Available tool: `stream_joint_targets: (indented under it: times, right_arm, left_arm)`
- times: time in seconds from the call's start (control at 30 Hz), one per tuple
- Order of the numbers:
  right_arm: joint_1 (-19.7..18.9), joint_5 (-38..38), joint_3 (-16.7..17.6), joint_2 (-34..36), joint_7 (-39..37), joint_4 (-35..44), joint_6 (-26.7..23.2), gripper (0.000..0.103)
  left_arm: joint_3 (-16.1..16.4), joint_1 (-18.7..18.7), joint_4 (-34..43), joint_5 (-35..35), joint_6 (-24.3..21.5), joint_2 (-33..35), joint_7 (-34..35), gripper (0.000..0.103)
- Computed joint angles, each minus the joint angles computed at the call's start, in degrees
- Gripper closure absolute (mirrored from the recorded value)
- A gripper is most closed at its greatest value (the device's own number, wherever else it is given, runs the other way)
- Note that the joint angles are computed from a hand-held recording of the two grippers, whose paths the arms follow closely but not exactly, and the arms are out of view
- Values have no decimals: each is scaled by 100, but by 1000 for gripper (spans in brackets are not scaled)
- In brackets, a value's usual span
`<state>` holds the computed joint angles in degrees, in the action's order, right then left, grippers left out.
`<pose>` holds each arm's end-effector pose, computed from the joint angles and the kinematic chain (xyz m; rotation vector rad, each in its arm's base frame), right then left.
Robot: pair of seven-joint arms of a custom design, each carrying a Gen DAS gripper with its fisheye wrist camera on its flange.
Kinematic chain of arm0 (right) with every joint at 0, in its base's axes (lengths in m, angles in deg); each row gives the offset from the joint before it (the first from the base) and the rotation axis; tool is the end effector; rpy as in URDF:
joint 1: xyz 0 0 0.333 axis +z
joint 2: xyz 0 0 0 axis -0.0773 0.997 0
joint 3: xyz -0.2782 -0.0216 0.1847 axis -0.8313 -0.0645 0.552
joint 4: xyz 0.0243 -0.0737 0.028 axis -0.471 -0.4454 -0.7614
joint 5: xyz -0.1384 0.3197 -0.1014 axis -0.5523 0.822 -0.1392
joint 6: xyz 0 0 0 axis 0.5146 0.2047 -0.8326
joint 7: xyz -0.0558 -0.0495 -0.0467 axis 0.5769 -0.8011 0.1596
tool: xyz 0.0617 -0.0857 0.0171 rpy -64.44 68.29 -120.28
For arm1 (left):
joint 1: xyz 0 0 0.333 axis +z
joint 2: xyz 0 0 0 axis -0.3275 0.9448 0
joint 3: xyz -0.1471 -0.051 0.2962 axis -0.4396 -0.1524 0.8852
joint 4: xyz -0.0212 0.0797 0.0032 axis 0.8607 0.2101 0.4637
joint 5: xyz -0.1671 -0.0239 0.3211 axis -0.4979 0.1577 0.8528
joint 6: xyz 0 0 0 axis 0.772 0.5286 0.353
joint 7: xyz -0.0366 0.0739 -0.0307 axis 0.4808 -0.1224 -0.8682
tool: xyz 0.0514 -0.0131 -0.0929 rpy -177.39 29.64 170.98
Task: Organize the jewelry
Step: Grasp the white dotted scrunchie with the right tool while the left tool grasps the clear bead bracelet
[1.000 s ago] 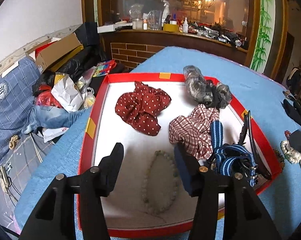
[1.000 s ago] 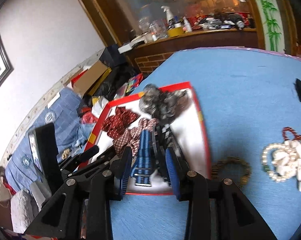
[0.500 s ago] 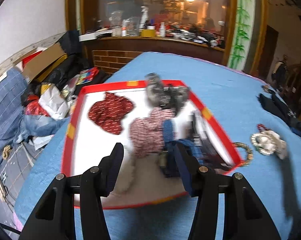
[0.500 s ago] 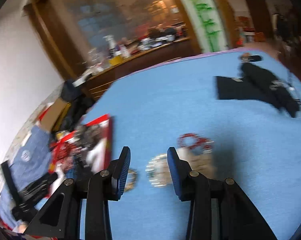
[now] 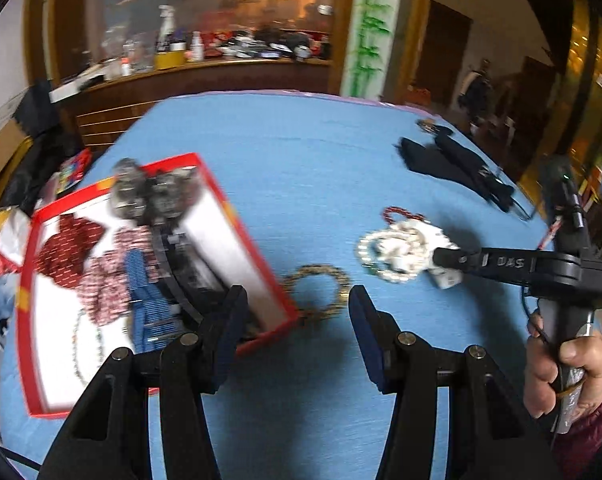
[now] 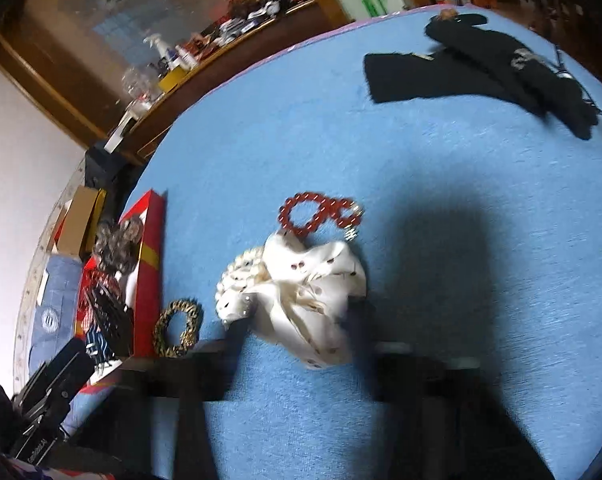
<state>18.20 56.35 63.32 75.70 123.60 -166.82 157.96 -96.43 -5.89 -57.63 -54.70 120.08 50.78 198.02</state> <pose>0.6325 0.2458 0.5204 -1.0531 2.1854 -0.2624 0.6910 0.0297 0.5858 -1.1248 2.4905 -1.0371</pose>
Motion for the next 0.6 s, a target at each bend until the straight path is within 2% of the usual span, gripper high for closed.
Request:
stream_joint_targets:
  times: [0.07, 0.1, 0.13, 0.2, 0.23, 0.3, 0.37, 0.5, 0.6]
  right_arm:
    - [58, -87, -89, -85, 219, -193, 351, 91]
    - [239, -433, -327, -203, 627, -333, 507, 91]
    - [548, -1093, -691, -342, 1267, -415, 490, 91]
    - [1189, -2837, -1299, -647, 2690, -397, -140, 91]
    - [1321, -3393, -1374, -773, 3089, -418, -339, 91]
    - [1448, -4465, -1424, -1036, 3953, -561, -419, 91]
    - [1456, -5010, -1331, -1179, 4425, -613, -642, 91]
    - [1210, -5179, -1077, -1316, 4732, -771, -596, 91]
    - [1000, -5206, -889, -1313, 5023, -789, -492, 91]
  left_arm:
    - [-29, -25, 30, 39, -187, 11, 16, 52]
    - [-41, -56, 93, 88, -329, 45, 2, 52]
    - [-50, -79, 140, 120, -429, 74, 4, 52]
    - [-63, -155, 115, 188, -461, 64, 28, 52]
    - [-70, -194, 104, 209, -442, 70, 39, 52]
    - [-96, -284, 118, 275, -503, 89, 43, 52]
    - [-123, -372, 93, 344, -568, 89, 74, 52]
    - [-208, -641, -235, 531, -442, -37, 470, 52]
    - [-188, -916, -487, 772, -44, -81, 543, 52]
